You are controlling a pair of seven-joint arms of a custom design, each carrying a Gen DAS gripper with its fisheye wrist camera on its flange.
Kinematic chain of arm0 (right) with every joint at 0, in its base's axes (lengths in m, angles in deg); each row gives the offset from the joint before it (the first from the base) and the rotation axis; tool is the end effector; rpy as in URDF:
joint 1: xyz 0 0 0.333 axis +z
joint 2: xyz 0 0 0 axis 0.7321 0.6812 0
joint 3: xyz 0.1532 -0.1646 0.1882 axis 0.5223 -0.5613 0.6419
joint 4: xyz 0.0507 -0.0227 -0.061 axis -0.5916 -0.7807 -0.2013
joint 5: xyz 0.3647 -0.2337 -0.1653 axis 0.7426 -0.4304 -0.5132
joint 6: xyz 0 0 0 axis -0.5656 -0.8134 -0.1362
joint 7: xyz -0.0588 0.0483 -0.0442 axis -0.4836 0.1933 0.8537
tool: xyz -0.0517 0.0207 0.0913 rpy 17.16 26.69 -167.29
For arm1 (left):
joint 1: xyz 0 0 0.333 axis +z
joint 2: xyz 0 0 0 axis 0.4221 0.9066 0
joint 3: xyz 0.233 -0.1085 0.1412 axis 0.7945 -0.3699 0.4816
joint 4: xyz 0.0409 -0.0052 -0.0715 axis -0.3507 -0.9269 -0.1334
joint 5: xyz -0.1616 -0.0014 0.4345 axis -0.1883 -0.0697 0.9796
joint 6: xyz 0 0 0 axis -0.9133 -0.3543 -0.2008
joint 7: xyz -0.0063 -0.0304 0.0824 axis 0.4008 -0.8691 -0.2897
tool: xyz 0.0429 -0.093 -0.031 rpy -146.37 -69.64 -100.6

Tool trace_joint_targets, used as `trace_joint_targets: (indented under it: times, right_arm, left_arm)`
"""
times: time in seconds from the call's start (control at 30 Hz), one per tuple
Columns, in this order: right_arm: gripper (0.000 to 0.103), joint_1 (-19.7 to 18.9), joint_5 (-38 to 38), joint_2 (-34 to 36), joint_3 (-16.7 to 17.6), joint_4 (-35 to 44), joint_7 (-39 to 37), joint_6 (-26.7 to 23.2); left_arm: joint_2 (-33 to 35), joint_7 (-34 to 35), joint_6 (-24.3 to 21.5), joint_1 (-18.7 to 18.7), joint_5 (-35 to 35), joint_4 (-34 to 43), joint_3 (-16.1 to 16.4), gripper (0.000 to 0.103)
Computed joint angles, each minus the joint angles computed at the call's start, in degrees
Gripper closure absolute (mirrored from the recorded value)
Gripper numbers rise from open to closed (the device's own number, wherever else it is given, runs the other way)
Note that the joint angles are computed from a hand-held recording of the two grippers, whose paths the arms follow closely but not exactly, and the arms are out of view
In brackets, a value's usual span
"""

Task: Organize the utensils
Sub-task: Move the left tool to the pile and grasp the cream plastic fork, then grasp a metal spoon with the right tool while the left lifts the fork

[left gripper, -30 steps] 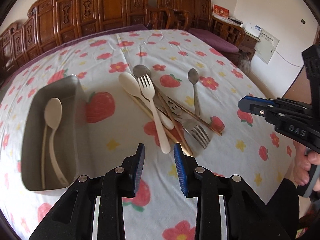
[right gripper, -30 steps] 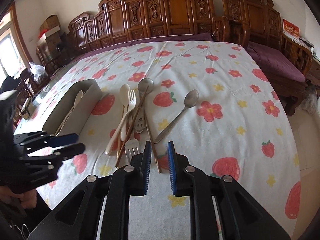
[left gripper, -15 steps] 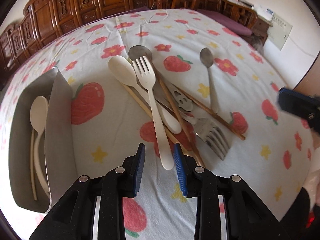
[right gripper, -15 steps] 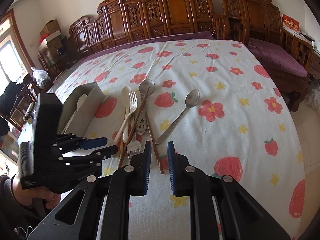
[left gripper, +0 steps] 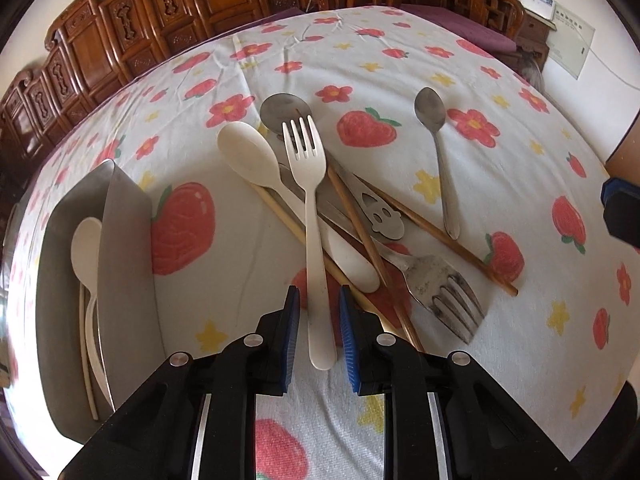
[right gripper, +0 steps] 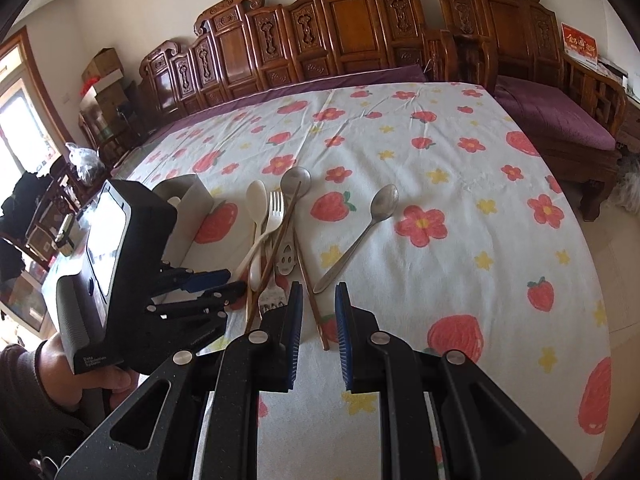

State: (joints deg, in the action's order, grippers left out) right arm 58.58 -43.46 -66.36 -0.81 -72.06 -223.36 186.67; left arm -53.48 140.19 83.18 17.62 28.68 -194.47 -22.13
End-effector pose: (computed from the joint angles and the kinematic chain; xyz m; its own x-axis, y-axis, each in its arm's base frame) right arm 0.4624 0.2558 0.3534 -0.3363 -0.9133 -0.2298 -0.6768 0.4041 -0.6154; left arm 0.5982 -0.2134 0.3016 -0.7954 -0.5984 -0.0955 -0.5084 0.7448 -0.4322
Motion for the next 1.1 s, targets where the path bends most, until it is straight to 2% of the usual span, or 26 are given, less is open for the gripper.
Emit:
trace_joint_targets:
  times: [0.2,0.3,0.53,0.87,0.93,1.07,1.1]
  right_arm:
    - [0.085,0.14,1.88,0.07,-0.58,-1.31,-0.26,1.18]
    - [0.085,0.03,2.97,0.40,-0.69,-1.68,-0.46,1.94]
    - [0.085,0.49,3.68,1.70,-0.89,-0.34,-2.16,-0.90]
    - [0.085,1.32,7.68,11.45,-6.05,8.00,-9.61,-1.93]
    - [0.081,1.85,9.30,14.28,-7.41,10.57,-11.94,-3.08]
    - [0.068,2.75,11.63,18.98,-10.22,14.72,-13.99,-5.10]
    - [0.062,2.97,11.74,19.76,-10.81,15.48,-14.06,-5.59]
  left_arm:
    - [-1.21,0.84,-3.93,0.92,-4.04,0.02,0.11,0.093]
    - [-3.28,5.48,-6.07,1.56,-9.36,-0.83,0.28,0.093]
    - [-6.77,12.72,-11.70,1.62,-15.84,-1.11,2.68,0.093]
    - [-8.18,19.23,-18.53,2.48,-21.26,1.29,5.15,0.093]
    - [-7.77,19.99,-19.61,2.76,-21.98,2.17,5.35,0.093]
    - [-7.09,21.72,-20.47,3.39,-23.35,3.40,5.45,0.093]
    - [-6.87,22.12,-20.75,3.58,-23.87,3.78,5.47,0.093]
